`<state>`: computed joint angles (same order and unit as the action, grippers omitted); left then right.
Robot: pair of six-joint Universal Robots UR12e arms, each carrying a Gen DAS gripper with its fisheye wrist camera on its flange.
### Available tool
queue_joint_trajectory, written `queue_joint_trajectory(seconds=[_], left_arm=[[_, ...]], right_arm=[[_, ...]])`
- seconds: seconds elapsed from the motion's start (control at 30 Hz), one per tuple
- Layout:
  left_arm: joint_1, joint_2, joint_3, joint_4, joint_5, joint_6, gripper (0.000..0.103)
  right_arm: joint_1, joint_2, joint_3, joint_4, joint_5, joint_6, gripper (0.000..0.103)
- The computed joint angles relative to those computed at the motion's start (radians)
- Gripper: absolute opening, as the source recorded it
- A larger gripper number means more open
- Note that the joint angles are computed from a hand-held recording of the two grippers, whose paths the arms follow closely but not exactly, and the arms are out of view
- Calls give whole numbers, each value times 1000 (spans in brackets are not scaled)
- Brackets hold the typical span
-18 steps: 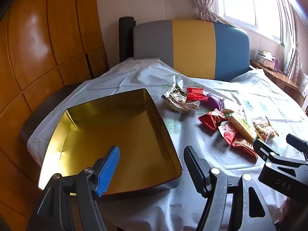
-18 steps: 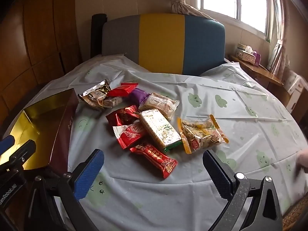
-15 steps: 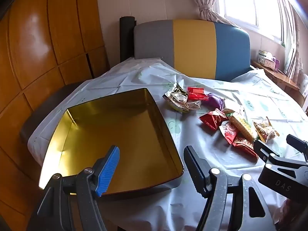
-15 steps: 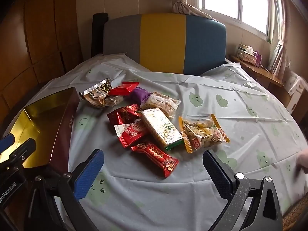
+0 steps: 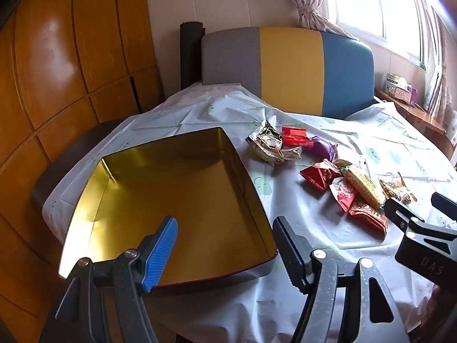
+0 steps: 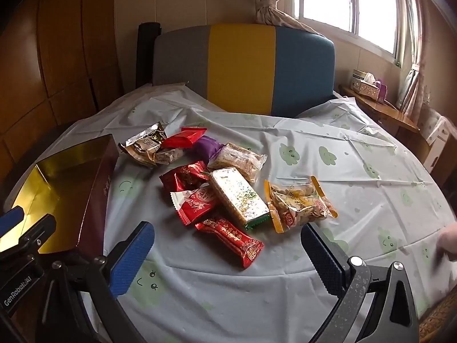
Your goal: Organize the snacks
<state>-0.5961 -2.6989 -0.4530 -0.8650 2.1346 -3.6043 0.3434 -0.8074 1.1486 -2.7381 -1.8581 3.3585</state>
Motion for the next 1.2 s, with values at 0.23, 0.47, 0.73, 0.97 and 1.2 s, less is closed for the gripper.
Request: queue_joint_trajectory(seconds=[0.23, 0.47, 0.73, 0.97, 1.2], left_arm=[[1, -5, 14, -21, -3, -7, 70], [0, -11, 28, -33, -5, -7, 70], [0, -21, 49, -50, -5, -9, 70], [-1, -21, 51, -52, -6, -10, 70], [-1, -19, 46, -49, -8, -3, 70]], right_arm=[[-4, -4, 3, -11, -5, -2, 103], [-6, -5, 0, -15, -7, -4, 103], [-7, -5, -1, -22, -7, -11, 103], [-9, -4, -3, -23, -7, -16, 103], [-15, -6, -3, -28, -6, -20, 103]])
